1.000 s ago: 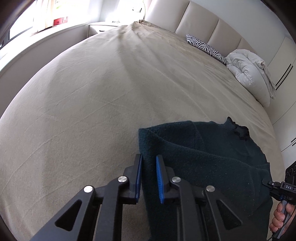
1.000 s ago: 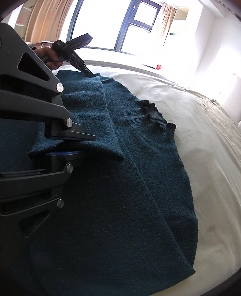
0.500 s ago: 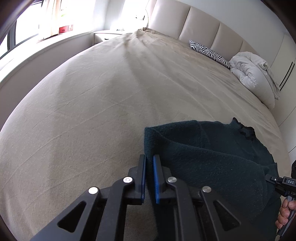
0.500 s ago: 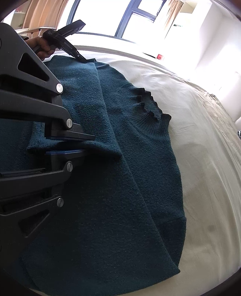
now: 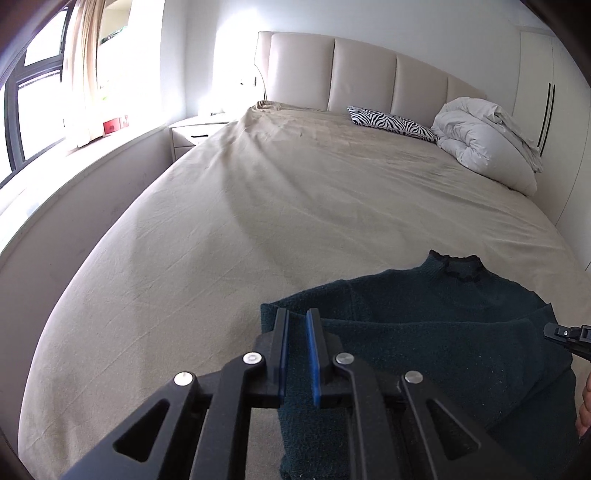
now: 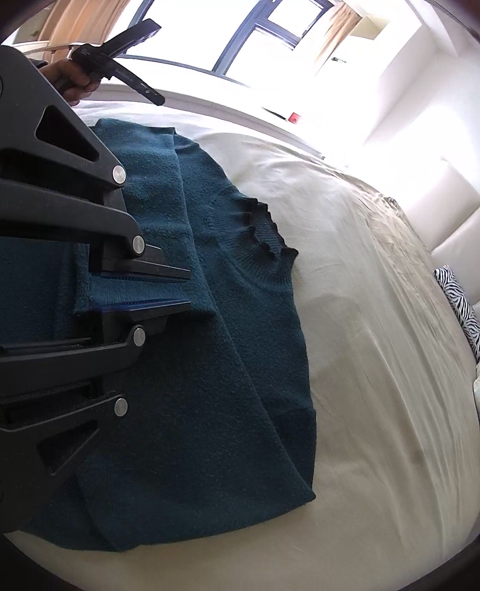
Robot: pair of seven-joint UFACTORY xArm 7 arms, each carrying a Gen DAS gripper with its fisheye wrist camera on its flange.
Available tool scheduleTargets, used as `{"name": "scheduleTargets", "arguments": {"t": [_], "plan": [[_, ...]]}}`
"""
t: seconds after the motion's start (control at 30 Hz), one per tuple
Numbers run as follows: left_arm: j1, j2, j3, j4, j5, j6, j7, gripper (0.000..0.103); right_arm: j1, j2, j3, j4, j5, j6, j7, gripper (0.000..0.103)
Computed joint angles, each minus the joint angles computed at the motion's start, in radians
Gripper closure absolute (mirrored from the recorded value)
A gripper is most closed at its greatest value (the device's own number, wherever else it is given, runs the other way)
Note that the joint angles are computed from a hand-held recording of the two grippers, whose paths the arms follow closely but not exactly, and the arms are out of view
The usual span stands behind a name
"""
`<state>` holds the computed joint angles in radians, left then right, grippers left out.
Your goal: Fold small clothes
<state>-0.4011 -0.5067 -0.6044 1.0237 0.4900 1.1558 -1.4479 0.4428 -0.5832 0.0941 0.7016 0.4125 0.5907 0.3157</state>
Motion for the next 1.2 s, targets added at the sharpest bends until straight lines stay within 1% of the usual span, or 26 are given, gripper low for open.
{"name": "scheduleTargets", "arguments": {"t": [0.07, 0.13, 0.17, 0.2, 0.23, 0.3, 0.4, 0.43, 0.5, 0.57, 0.67, 0.73, 0.8, 0.83, 0.93, 1.0, 1.03, 1.07, 1.1, 1.13, 1.2], "plan": [[-0.012, 0.004, 0.019, -0.039, -0.035, -0.031, -0.014, 0.092, 0.031, 0.021, 0.003, 0.011, 0.007, 0.017, -0.029, 0.095], [-0.042, 0.01, 0.06, -0.097, -0.104, -0.072, -0.01, 0.092, 0.022, 0.053, 0.03, 0.02, -0.023, 0.064, -0.019, 0.095], [-0.048, -0.017, 0.066, -0.143, -0.104, -0.116, -0.032, 0.092, 0.026, 0.059, 0.027, 0.01, -0.027, 0.068, -0.016, 0.095], [-0.049, -0.039, 0.065, -0.163, -0.101, -0.129, -0.044, 0.093, 0.037, 0.044, 0.016, -0.021, 0.011, 0.03, -0.042, 0.095], [-0.046, -0.043, 0.063, -0.155, -0.107, -0.109, -0.042, 0.094, 0.038, 0.031, 0.009, -0.038, 0.023, 0.016, -0.048, 0.099], [-0.027, -0.042, 0.043, -0.123, -0.091, -0.055, -0.043, 0.094, 0.028, 0.005, 0.004, -0.056, 0.029, 0.015, -0.037, 0.099], [-0.001, -0.045, 0.031, -0.096, -0.047, -0.064, -0.041, 0.094, -0.001, -0.034, 0.023, -0.066, -0.002, 0.025, 0.009, 0.099], [0.007, -0.027, 0.031, -0.081, -0.04, -0.068, -0.028, 0.094, 0.004, -0.056, 0.021, -0.078, 0.004, 0.015, 0.014, 0.095], [0.014, 0.022, 0.038, -0.058, -0.033, -0.081, -0.003, 0.094, 0.044, -0.078, 0.001, -0.098, 0.041, -0.027, -0.006, 0.094], [0.011, 0.066, 0.044, -0.05, -0.031, -0.078, 0.003, 0.094, 0.069, -0.087, 0.003, -0.104, 0.047, -0.042, -0.018, 0.094], [-0.01, 0.08, 0.065, -0.081, -0.025, -0.102, -0.016, 0.092, 0.065, -0.047, 0.027, -0.091, 0.01, 0.007, -0.002, 0.095], [-0.023, 0.071, 0.079, -0.094, -0.022, -0.116, -0.022, 0.091, 0.1, -0.064, -0.005, -0.141, 0.07, -0.057, -0.029, 0.095], [-0.031, 0.066, 0.091, -0.102, -0.027, -0.124, -0.016, 0.09, 0.122, -0.073, -0.031, -0.16, 0.107, -0.078, -0.047, 0.097], [-0.033, 0.062, 0.093, -0.105, -0.029, -0.126, -0.016, 0.09, 0.121, -0.077, -0.033, -0.162, 0.11, -0.076, -0.045, 0.097], [-0.039, 0.056, 0.076, -0.082, -0.031, -0.086, -0.025, 0.09, 0.092, -0.105, -0.013, -0.152, 0.082, -0.034, -0.01, 0.095], [-0.048, 0.043, 0.056, -0.071, -0.023, -0.063, -0.032, 0.089, 0.101, -0.128, -0.022, -0.159, 0.1, -0.067, -0.013, 0.095], [-0.052, 0.029, 0.042, -0.074, -0.018, -0.057, -0.047, 0.085, 0.107, -0.138, -0.029, -0.162, 0.108, -0.085, -0.018, 0.095], [-0.058, 0.02, 0.035, -0.079, -0.021, -0.053, -0.053, 0.077, 0.113, -0.141, -0.036, -0.159, 0.115, -0.099, -0.022, 0.095], [-0.063, 0.019, 0.031, -0.082, -0.033, -0.045, -0.054, 0.074, 0.119, -0.138, -0.042, -0.156, 0.119, -0.106, -0.026, 0.095], [-0.068, 0.022, 0.03, -0.088, -0.043, -0.04, -0.052, 0.071, 0.118, -0.121, -0.044, -0.144, 0.114, -0.098, -0.025, 0.095], [-0.078, 0.003, 0.041, -0.127, -0.052, -0.077, -0.06, 0.069, 0.096, -0.071, -0.035, -0.117, 0.085, -0.037, -0.006, 0.095]]}}
